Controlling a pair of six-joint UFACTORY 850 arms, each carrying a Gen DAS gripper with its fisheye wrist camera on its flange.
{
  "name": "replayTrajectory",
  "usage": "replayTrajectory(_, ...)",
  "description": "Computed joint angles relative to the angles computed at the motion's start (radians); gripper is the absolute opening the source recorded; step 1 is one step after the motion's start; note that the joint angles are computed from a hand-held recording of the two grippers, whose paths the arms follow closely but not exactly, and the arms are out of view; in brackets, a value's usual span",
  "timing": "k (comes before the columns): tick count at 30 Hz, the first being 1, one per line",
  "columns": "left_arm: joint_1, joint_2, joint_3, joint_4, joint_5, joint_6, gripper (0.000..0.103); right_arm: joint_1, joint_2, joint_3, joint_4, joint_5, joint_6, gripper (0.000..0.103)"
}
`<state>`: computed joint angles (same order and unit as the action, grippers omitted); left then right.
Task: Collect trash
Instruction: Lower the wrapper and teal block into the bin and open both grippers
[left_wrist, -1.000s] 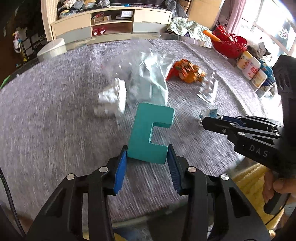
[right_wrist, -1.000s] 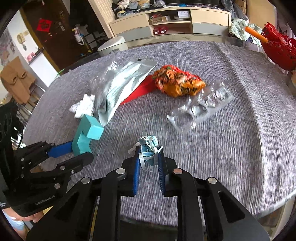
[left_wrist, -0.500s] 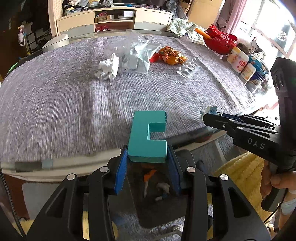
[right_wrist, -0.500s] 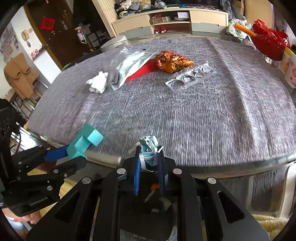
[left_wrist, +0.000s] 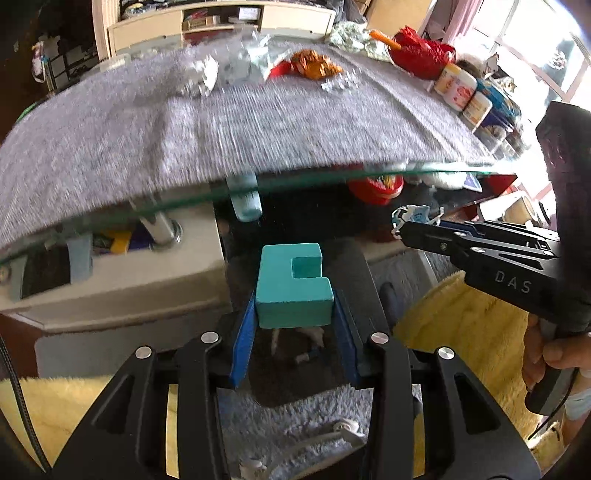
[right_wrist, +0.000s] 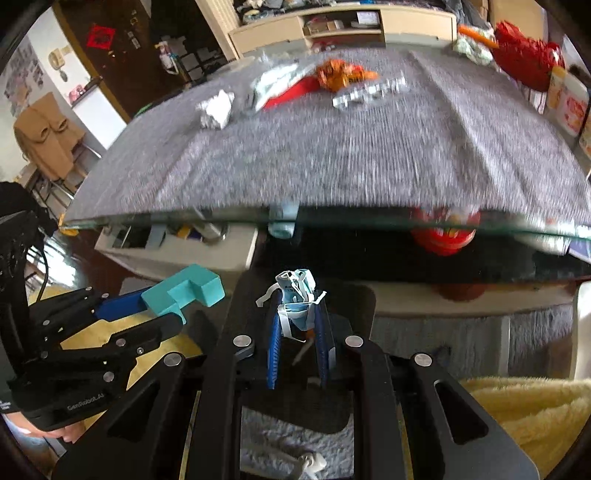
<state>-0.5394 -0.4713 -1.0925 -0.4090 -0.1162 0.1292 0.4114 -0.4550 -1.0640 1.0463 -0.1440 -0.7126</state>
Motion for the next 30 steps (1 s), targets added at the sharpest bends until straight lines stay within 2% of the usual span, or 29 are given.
replayTrajectory(3,-0.01,-0.015,0.006,-0.035,-0.005,0.03,0.037,0.002,-0.025,-0.002,-0.056,-0.009,0.063,0.018)
replayTrajectory(9,-0.023,-0.065,-0.012,0.042,-0.042,-0.055,0.037,0.005,-0.066,0.002,-0.067,-0.026,0.099,0.018)
replayTrajectory(17,-0.022,-0.122,-0.033,-0.127,-0.1,0.089,0.037,0.015,-0.099,-0.019,-0.22,-0.053,0.259,0.018)
replayTrajectory(21,-0.021,-0.123,-0.035,-0.104,-0.1,0.068,0.038,0.02,-0.109,-0.032,-0.244,-0.058,0.284,0.02)
replayTrajectory(24,-0.024,-0.13,-0.05,0.025,-0.111,-0.055,0.037,0.023,-0.116,-0.041,-0.276,-0.057,0.318,0.021)
replayTrajectory(26,-0.021,-0.128,-0.048,0.014,-0.109,-0.046,0.037,0.023,-0.118,-0.043,-0.315,-0.056,0.358,0.023)
replayTrajectory(27,-0.019,-0.127,-0.049,0.019,-0.112,-0.05,0.037,0.022,-0.118,-0.043,-0.329,-0.054,0.375,0.03)
replayTrajectory(28,-0.019,-0.127,-0.049,0.027,-0.111,-0.058,0.038,0.02,-0.118,-0.043,-0.332,-0.053,0.382,0.043)
replayTrajectory(30,-0.019,-0.125,-0.049,0.053,-0.108,-0.085,0.043,0.018,-0.114,-0.04,-0.346,-0.045,0.402,0.051)
